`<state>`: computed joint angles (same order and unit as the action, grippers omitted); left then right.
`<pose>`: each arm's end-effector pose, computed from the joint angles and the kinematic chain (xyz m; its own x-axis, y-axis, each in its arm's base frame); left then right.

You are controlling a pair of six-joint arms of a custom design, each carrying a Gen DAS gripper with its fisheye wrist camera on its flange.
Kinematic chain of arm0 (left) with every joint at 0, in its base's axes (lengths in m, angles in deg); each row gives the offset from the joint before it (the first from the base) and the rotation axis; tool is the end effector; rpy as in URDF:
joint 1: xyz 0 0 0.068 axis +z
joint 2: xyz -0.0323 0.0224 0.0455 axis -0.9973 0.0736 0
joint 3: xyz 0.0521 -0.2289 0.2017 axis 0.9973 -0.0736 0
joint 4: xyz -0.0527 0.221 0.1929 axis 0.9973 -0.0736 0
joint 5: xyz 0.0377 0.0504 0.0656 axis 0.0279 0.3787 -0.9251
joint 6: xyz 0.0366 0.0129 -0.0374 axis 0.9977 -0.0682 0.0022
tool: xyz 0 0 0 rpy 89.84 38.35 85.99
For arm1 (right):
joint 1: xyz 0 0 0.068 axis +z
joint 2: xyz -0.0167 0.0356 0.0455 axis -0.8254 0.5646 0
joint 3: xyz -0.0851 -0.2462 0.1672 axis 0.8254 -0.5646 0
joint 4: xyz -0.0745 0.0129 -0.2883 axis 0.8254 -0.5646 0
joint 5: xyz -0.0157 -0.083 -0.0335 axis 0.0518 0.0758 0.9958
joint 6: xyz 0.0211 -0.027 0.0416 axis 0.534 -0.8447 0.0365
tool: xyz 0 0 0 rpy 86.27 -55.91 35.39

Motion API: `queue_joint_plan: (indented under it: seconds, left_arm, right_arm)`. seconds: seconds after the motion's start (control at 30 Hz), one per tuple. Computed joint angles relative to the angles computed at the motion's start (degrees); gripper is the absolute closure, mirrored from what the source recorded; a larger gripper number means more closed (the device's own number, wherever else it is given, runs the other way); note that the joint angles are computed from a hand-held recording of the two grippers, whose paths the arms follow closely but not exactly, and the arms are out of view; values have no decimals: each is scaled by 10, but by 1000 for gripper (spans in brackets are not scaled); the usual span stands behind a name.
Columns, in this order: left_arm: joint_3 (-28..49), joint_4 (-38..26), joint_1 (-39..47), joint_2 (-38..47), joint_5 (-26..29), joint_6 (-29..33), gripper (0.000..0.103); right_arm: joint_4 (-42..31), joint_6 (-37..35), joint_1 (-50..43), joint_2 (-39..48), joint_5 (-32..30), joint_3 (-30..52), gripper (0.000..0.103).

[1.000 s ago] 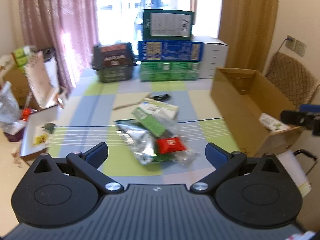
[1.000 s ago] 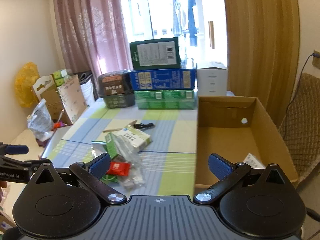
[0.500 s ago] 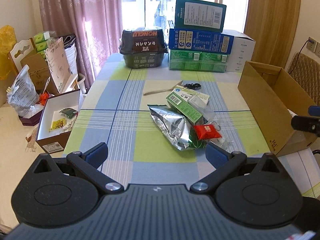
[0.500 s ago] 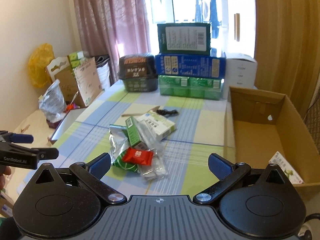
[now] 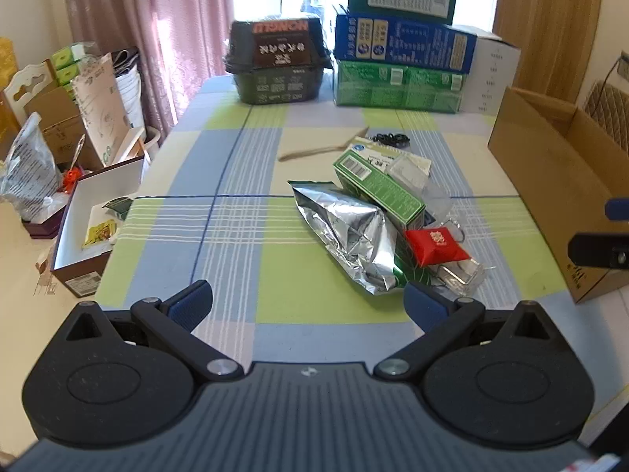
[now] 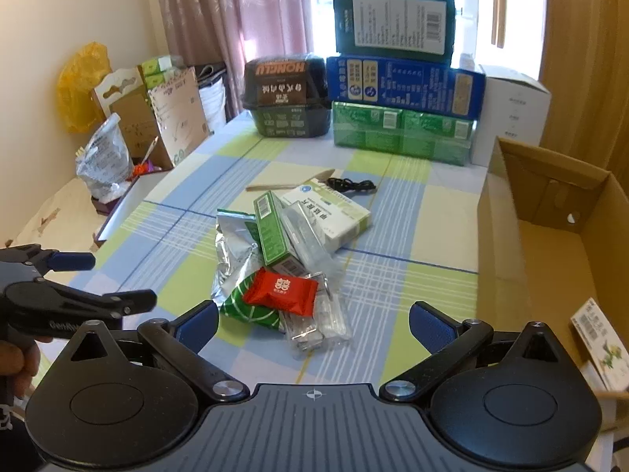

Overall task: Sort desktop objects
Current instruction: 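Return both tools to the pile on the table, then grasp the clear plastic holder with the right tool and lift it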

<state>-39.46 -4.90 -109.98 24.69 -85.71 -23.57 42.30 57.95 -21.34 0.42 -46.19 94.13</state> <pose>0.2209 -0.1020 0.2001 -0.6154 0.3865 -0.6870 0.5165 0.8561 0.0189 0.1142 0.0628 0.1885 -0.7124 0.0600 -0.6992 0.0030 0.9966 0.0825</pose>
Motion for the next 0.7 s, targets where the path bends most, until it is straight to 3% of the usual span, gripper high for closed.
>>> queue_joint_plan:
  seconds: [0.17,0.23,0.33,0.5,0.7]
  left_arm:
    - [-1,63,-14,60,-5,13,1]
    - [-1,91,-17,84,-2,17,1]
    - [-8,130,-18,112,0,24,1]
    - [-1,147,-5,153,51,43,1]
    - [6,167,-2,171,85,44,1]
  right_arm:
    - [108,-46,-29,65,-29,-51,3]
    - [175,-72,-40,103,-39,-81,19]
    - [294,-123,-63,168,-52,-129,30]
    - [501,-177,-119,317,-106,-171,38]
    - [646,-191,-99,429,-89,-179,46]
